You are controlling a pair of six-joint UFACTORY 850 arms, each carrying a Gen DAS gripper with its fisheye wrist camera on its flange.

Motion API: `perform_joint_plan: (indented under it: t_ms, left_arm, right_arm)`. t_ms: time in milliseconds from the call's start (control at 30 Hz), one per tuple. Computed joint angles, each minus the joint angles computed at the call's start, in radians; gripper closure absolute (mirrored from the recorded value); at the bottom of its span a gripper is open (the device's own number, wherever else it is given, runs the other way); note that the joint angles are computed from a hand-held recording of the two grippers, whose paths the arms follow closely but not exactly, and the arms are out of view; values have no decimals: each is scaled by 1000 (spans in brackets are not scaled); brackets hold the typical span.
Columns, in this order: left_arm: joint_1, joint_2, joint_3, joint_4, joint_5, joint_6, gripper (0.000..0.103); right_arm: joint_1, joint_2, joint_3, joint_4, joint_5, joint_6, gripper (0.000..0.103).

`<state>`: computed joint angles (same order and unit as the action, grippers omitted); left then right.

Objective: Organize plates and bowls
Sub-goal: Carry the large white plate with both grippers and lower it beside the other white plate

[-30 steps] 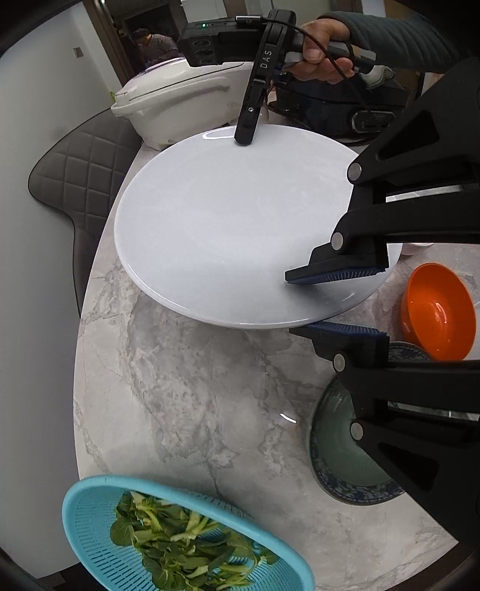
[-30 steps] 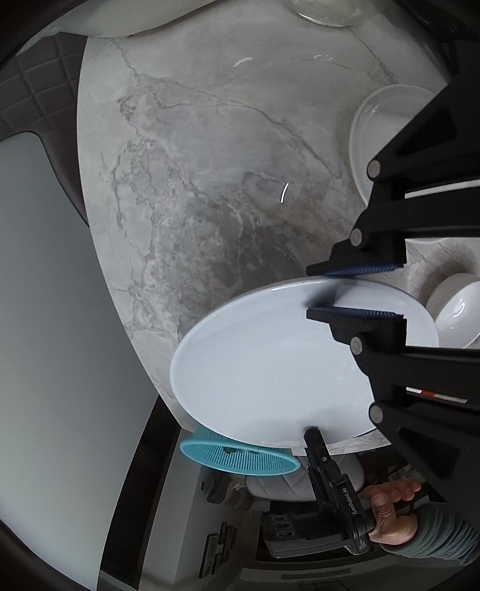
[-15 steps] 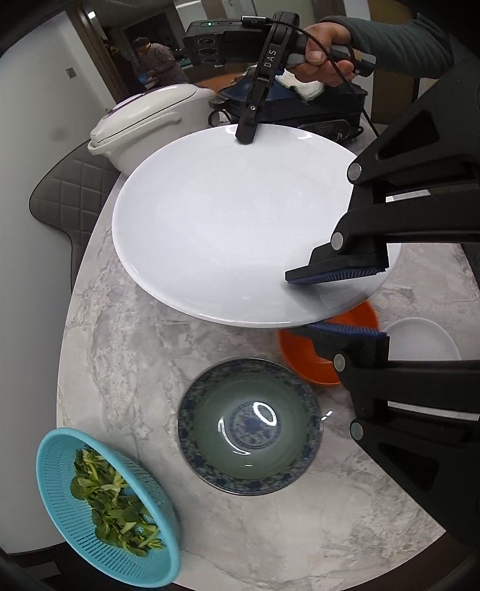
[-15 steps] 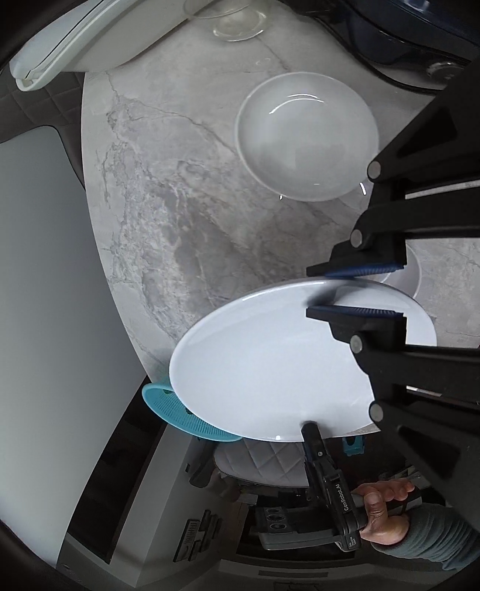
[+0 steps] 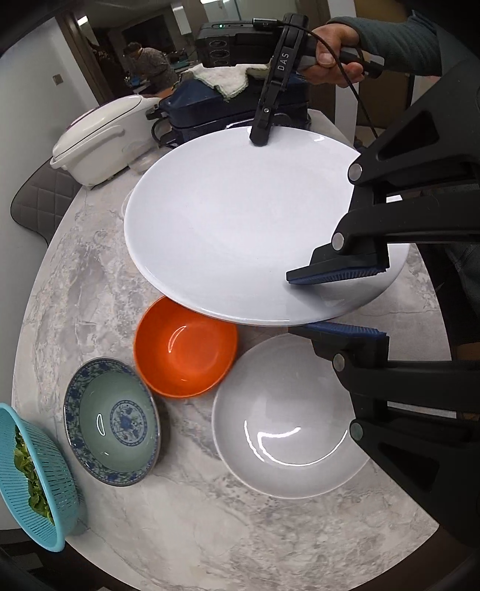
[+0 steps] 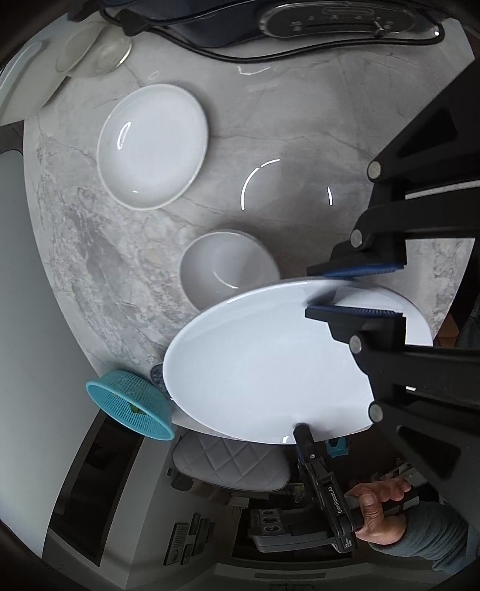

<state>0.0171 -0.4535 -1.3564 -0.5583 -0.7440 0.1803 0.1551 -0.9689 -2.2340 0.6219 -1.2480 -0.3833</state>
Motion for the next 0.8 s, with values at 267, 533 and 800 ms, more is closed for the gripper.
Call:
perform_joint_plan:
  t_ms: [267, 533, 800]
  left_arm:
    - [-70, 89, 203, -43, 101, -39, 85]
    - [-120, 92, 321, -115, 189, -91, 85]
    - [-142, 48, 326, -127, 245, -113, 84]
  right_arm:
    - [-33, 139, 302, 13, 66, -74, 86]
    - [-42, 109, 340, -28, 57, -113, 86]
    - [-53, 60, 317, -50, 43, -145, 86]
